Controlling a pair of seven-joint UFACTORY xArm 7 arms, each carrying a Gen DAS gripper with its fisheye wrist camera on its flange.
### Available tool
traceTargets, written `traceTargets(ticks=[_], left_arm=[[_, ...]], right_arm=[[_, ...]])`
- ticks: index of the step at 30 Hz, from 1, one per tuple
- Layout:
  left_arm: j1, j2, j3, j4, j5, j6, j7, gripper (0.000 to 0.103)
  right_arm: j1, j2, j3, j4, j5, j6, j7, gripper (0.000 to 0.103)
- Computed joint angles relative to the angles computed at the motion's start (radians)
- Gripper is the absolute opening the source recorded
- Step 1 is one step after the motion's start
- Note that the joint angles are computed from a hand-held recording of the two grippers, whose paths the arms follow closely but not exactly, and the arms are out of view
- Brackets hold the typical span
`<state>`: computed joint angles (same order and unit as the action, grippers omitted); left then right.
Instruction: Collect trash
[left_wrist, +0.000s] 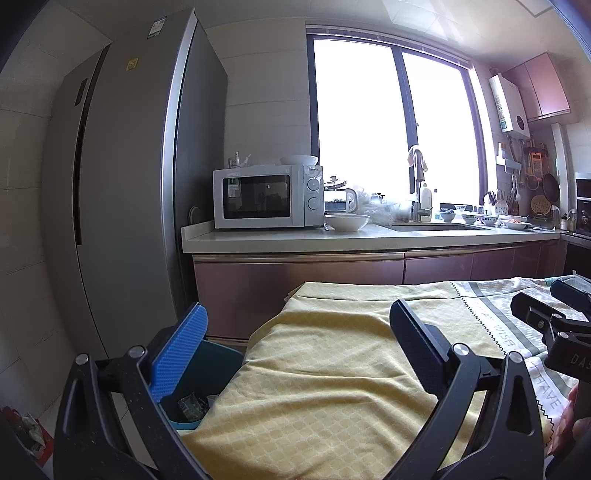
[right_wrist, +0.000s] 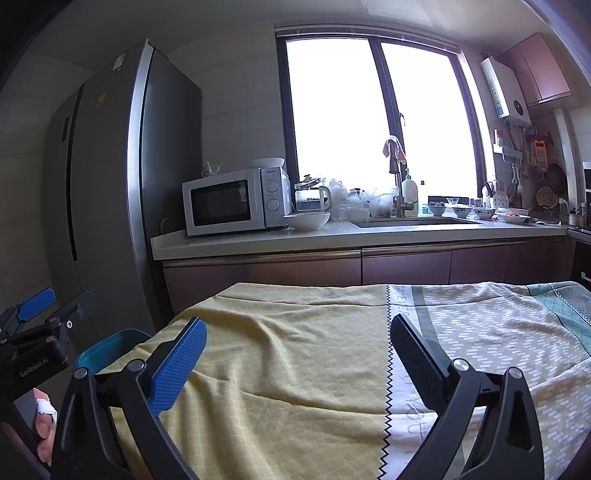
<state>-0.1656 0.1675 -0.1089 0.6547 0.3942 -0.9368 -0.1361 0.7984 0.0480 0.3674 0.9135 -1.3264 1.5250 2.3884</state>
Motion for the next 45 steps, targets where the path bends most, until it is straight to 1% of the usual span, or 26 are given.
traceTargets(ticks=[27,45], left_arm=[[0.005,-0.01,0.004,-0.014,0.001,-0.018,-0.002,0.097],[0.005,-0.011,0.004,-0.006,0.008,-0.004,0.003,0.097]], right_arm=[[-0.005,-0.018,0.01,-0.009,0.005,0.01,-0.005,0.096],[-0.007,-0.023,0.011,-0.013,0.007,0.01,-0.002,0.096]])
